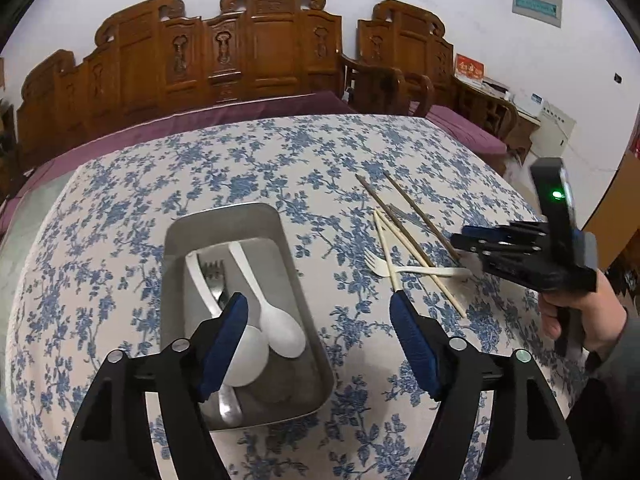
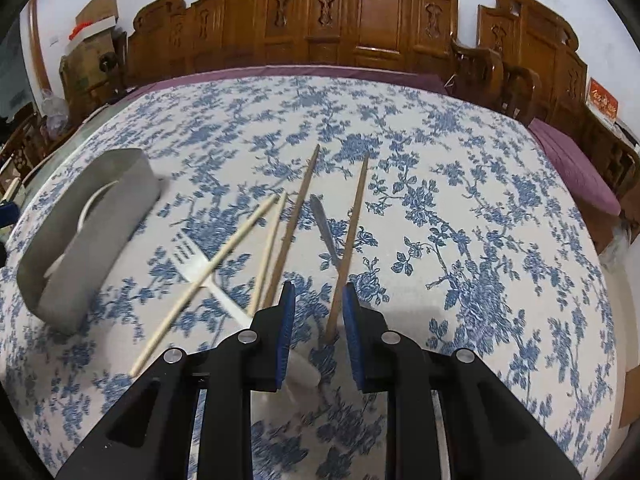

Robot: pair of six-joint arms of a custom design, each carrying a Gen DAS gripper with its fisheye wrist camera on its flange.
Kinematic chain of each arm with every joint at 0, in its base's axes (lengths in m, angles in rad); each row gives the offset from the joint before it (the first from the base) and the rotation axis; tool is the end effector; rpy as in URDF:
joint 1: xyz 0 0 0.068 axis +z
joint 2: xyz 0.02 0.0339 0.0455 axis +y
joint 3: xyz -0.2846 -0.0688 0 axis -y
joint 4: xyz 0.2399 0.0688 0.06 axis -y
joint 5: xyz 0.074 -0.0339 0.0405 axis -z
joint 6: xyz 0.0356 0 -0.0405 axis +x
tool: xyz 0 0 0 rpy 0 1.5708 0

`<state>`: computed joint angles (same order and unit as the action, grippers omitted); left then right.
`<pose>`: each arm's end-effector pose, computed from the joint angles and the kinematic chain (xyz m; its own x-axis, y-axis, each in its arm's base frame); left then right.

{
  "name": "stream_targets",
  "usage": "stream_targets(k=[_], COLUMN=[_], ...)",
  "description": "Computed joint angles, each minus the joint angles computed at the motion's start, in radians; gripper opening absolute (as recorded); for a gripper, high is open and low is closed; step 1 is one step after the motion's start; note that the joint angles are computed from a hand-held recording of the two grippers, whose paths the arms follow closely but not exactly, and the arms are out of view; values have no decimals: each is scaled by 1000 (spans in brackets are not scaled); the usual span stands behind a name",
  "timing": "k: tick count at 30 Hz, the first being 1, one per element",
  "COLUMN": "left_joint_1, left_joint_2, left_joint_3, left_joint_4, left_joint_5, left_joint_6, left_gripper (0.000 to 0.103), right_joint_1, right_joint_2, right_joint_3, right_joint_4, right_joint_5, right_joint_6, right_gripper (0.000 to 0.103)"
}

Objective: Organize utensils
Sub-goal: 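Grasp a dark wooden chopstick with the right tool while the left tool grasps a bamboo chopstick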

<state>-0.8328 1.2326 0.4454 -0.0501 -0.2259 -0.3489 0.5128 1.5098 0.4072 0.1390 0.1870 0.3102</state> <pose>0.1473 -0.1501 0.1736 -0.6817 0.2544 -0.6860 0.4119 0.9083 -0.0725 0.2007 0.1054 0.1211 -0.8004 -0.1065 -0.5899 -0.1526 0.9879 0.0288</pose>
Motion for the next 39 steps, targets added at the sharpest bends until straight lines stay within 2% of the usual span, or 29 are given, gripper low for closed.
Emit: stream_targets(k=[5, 14, 24, 26, 28, 31, 37, 39], left_joint_1=[-36, -125, -157, -159, -156, -151, -143, -140], left_joint_2=[41, 200, 409, 444, 486, 542, 605, 621], left_joint_3=[7, 73, 198, 222, 250, 284, 287, 286], left_joint_4=[20, 61, 82, 92, 98, 107, 146, 154], left_joint_5=[-29, -72, -68, -64, -54, -39, -10, -1], left_joint_6=[-38, -114, -110, -103, -95, -80, -88, -89], left_gripper=[71, 71, 71, 70, 68, 59, 52, 47], right_joint_1=[-69, -138, -217, -228, -238, -246, -256, -261], right_joint_2=[103, 205, 210, 211, 210, 213, 216, 215], right_joint_3=[36, 112, 114, 115, 114, 114, 116, 121], right_joint_4=[68, 69, 54, 51, 52, 55, 56, 43], right_joint_5=[-48, -101, -203, -207, -215, -226, -239, -254], right_joint_6=[-56, -92, -89, -90, -88, -97, -106, -107], right_gripper=[26, 26, 9, 8, 8, 8, 8, 6])
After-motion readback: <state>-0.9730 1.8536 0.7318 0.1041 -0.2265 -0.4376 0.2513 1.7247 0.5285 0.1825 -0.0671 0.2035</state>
